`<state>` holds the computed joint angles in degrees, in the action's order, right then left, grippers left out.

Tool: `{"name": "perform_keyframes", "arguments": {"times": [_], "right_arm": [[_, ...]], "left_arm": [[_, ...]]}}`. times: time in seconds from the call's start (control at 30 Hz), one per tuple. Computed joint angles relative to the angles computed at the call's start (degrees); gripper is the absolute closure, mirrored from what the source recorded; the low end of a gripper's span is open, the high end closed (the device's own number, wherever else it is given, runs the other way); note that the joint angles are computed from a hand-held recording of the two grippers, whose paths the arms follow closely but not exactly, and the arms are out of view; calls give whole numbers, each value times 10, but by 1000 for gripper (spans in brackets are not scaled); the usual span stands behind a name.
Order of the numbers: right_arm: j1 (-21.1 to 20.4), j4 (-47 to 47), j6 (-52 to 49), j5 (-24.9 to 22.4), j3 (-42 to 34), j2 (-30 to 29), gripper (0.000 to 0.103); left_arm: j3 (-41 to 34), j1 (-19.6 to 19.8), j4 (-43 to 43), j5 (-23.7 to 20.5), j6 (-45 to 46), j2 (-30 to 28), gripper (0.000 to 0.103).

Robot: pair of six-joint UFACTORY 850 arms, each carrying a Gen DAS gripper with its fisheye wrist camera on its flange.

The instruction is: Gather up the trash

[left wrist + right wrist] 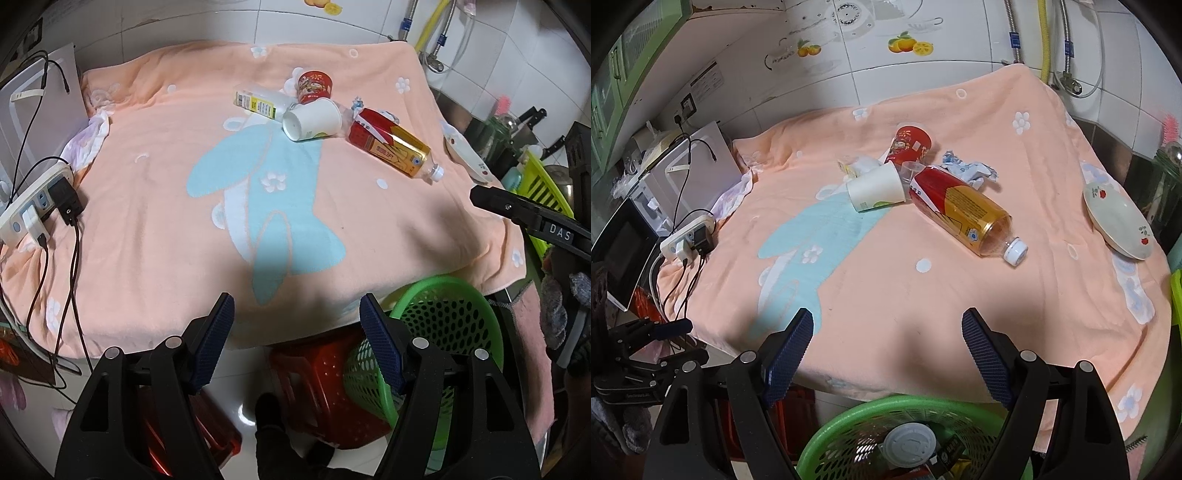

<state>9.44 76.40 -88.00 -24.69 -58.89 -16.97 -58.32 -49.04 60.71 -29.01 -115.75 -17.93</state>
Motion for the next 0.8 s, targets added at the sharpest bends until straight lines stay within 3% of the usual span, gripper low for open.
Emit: {"name": "perform_keyframes", "arguments": {"times": [0.8], "right_arm": [[0, -19, 35, 4, -42, -43, 23]], "left_arm": [[-12, 27, -9, 14, 34, -8, 33]]}}
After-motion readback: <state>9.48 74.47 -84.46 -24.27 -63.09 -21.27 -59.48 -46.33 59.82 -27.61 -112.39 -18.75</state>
